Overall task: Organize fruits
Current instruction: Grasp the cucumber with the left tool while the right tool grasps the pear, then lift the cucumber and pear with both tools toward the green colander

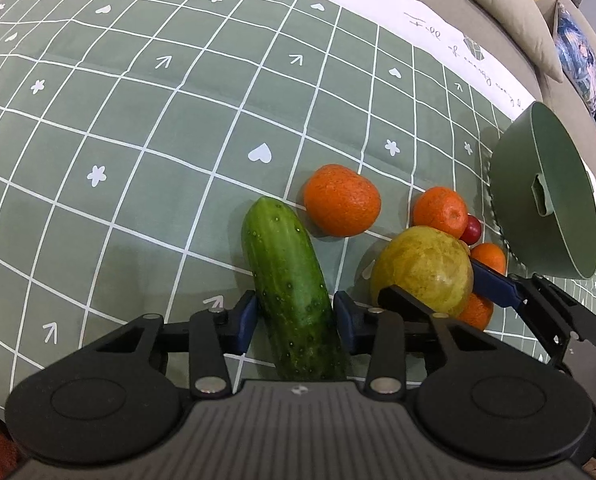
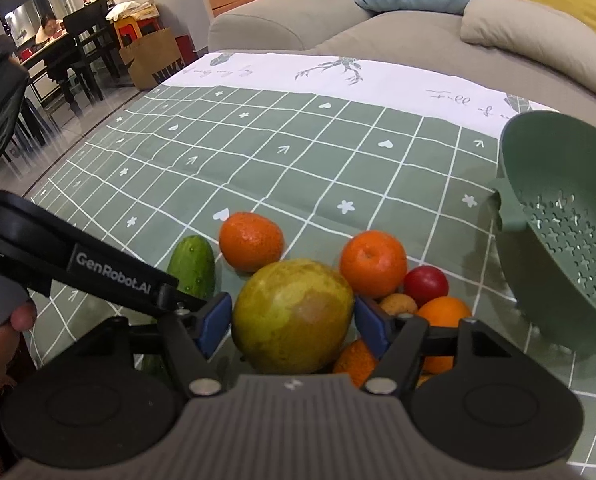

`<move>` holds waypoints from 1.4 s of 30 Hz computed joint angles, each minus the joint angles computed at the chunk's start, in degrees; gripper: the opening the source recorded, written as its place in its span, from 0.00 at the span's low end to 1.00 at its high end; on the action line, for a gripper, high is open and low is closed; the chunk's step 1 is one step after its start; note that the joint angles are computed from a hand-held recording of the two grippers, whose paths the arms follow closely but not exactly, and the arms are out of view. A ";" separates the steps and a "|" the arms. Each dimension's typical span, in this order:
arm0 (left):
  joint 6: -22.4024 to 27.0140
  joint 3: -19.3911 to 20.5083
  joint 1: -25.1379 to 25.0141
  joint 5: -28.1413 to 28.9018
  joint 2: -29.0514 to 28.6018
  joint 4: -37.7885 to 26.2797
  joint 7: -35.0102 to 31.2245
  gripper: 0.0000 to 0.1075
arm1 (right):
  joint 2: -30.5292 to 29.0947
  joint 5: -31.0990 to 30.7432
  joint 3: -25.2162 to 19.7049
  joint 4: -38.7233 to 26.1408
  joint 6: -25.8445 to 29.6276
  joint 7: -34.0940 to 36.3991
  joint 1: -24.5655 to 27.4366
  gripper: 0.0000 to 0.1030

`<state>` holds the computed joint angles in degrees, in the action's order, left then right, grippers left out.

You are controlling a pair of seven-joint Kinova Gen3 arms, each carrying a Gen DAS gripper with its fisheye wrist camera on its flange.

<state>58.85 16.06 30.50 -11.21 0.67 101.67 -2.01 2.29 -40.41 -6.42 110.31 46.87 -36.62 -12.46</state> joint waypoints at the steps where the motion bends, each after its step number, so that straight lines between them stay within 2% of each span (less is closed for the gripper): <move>1: 0.02 0.05 0.04 -0.06 -0.08 -0.05 0.08 0.42 | -0.11 -0.12 -0.01 0.20 -0.20 0.12 -0.01 0.62; 5: 1.18 0.75 0.87 -1.55 -0.06 -0.89 1.26 0.41 | -0.71 0.15 -0.10 0.73 -1.03 -0.16 -0.37 0.61; 11: 3.23 2.58 3.25 -6.00 -0.74 -2.03 4.80 0.40 | -3.88 -3.00 1.37 3.04 -1.25 3.05 0.21 0.61; 19: 8.67 5.66 7.82 -14.11 -0.40 -6.00 9.28 0.38 | -9.69 -6.19 5.36 5.64 -0.18 5.46 0.48 0.61; 27: 14.73 6.52 12.99 -22.36 1.69 -12.45 10.38 0.37 | -15.12 -7.14 10.10 6.95 -0.12 5.79 0.79 0.61; 34: 15.28 4.22 15.53 -28.19 5.02 -21.06 1.55 0.37 | -15.68 -7.32 14.82 3.39 0.51 7.40 1.80 0.61; 38: 11.78 1.61 15.54 -28.82 8.05 -26.41 -5.90 0.37 | -12.90 -7.16 16.16 -0.53 1.33 8.77 3.63 0.61; 42: 6.27 -1.87 13.63 -24.82 11.25 -30.31 -11.99 0.37 | -9.16 -5.46 14.89 -4.26 1.42 10.55 6.27 0.61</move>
